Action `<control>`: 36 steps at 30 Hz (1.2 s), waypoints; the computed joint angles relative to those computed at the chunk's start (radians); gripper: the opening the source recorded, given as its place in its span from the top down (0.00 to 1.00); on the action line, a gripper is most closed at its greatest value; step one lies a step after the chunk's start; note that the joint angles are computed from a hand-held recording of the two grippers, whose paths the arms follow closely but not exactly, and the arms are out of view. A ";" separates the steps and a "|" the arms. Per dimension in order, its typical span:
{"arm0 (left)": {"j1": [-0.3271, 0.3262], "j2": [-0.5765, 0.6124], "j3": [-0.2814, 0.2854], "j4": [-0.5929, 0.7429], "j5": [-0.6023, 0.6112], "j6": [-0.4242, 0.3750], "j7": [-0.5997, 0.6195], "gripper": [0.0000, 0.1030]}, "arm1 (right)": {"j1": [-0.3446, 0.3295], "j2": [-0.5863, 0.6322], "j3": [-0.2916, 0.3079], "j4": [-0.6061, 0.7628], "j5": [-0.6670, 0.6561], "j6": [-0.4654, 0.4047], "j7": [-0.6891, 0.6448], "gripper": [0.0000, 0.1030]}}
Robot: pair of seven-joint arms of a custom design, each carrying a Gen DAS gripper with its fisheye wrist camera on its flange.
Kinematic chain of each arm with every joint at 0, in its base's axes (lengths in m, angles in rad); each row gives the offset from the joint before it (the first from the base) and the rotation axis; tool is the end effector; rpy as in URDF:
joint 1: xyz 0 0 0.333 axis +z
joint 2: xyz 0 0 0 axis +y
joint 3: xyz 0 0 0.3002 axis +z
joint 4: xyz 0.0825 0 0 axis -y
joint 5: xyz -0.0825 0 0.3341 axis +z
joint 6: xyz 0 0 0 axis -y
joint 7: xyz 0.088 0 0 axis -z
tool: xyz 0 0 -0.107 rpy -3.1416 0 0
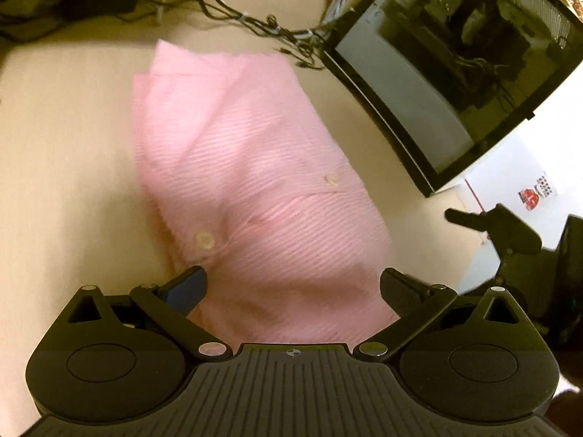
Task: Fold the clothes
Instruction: 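Grasp the folded dress edge with the right tool and fold it over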
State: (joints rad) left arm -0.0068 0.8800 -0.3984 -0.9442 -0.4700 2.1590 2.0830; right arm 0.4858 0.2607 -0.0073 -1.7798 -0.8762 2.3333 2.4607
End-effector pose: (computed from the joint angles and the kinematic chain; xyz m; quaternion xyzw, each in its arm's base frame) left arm 0.7200 -0.1897 0.4205 0.4590 -0.7968 0.3827 0.0892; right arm 0.5474 0.2700 0.4524 -0.6958 0.6148 -0.3586 0.0962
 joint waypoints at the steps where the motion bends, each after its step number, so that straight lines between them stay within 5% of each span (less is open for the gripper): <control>1: 0.006 -0.036 0.008 -0.058 -0.003 0.039 -0.003 0.00 | -0.001 -0.009 -0.002 -0.011 -0.007 -0.004 -0.005 0.00; 6: 0.042 -0.180 0.021 -0.285 -0.046 0.246 -0.065 0.00 | -0.033 -0.079 -0.002 -0.092 -0.065 0.112 0.051 0.00; 9: 0.045 -0.266 0.025 -0.421 -0.051 0.385 -0.085 0.00 | -0.067 -0.087 0.007 -0.115 -0.067 0.258 0.039 0.00; 14: -0.013 -0.388 0.073 -0.634 0.074 0.599 -0.157 0.00 | -0.114 -0.041 0.062 -0.130 0.156 0.497 -0.364 0.01; 16: -0.050 -0.427 0.113 -0.707 0.151 0.664 -0.247 0.00 | -0.111 -0.010 0.083 -0.116 0.205 0.505 -0.534 0.13; 19: -0.142 -0.484 0.216 -0.809 0.306 0.743 -0.437 0.00 | -0.088 0.038 0.077 -0.090 0.223 0.506 -0.681 0.14; 22: -0.100 -0.525 0.166 -0.876 0.331 0.759 -0.444 0.00 | -0.048 0.067 0.027 -0.064 0.222 0.527 -0.679 0.19; 24: -0.044 -0.542 0.099 -0.903 0.321 0.752 -0.399 0.00 | -0.061 0.086 0.039 -0.032 0.338 0.495 -0.708 0.39; 29: 0.086 -0.573 -0.067 -0.961 0.188 0.739 -0.116 0.00 | -0.236 0.131 0.191 0.038 0.920 0.437 -0.765 0.44; 31: 0.076 -0.579 -0.065 -0.971 0.175 0.726 -0.044 0.00 | -0.273 0.144 0.220 0.052 1.064 0.434 -0.780 0.44; 36: -0.049 -0.525 0.039 -0.930 0.323 0.719 -0.064 0.00 | -0.265 0.146 0.201 0.050 1.216 0.439 -0.812 0.43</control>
